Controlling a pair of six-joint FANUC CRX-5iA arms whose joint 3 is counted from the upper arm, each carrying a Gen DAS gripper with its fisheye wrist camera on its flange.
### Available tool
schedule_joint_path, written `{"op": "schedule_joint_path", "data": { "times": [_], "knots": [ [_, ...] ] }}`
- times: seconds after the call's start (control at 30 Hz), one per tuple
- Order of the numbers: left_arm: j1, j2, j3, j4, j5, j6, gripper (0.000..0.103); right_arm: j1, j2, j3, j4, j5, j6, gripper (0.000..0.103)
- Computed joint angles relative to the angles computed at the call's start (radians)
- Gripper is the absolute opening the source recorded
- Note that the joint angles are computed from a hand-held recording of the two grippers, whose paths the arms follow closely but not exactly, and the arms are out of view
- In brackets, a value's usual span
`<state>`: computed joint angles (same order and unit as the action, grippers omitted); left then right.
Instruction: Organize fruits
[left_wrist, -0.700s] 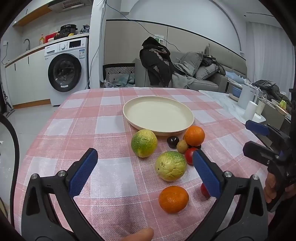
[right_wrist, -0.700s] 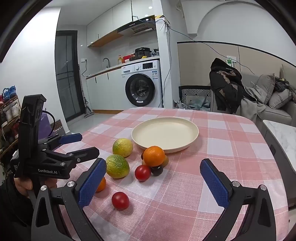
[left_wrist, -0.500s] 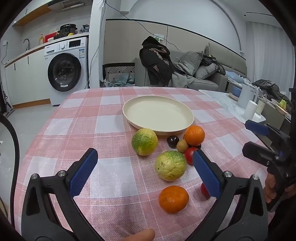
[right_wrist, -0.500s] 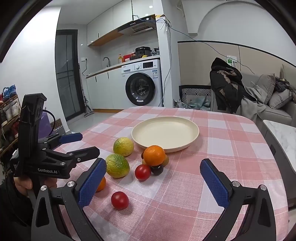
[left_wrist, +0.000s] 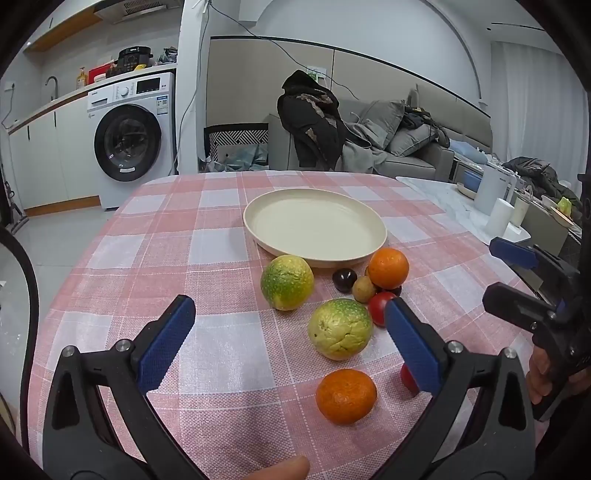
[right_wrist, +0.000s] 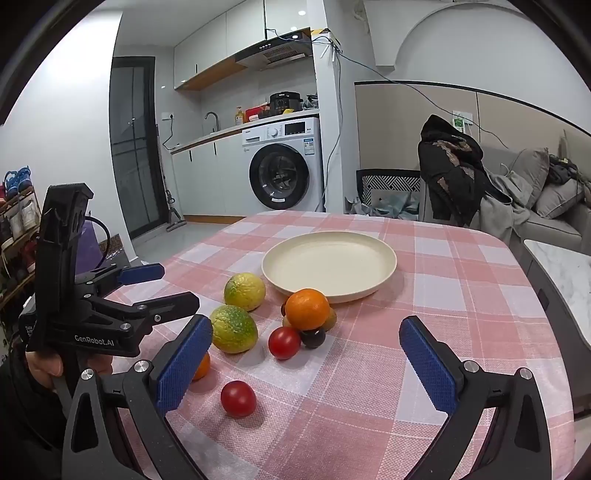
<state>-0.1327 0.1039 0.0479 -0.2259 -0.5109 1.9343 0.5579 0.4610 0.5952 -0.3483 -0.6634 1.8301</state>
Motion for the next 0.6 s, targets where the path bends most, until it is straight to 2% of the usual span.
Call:
{"op": "schedule_joint_path", "data": {
  "times": [0.6],
  "knots": [
    [0.000,0.001,0.004,0.001,-0.004,-0.001,0.102,-0.002,0.008,0.004,0.016,-0.009,-0.010,0.103]
  ]
}}
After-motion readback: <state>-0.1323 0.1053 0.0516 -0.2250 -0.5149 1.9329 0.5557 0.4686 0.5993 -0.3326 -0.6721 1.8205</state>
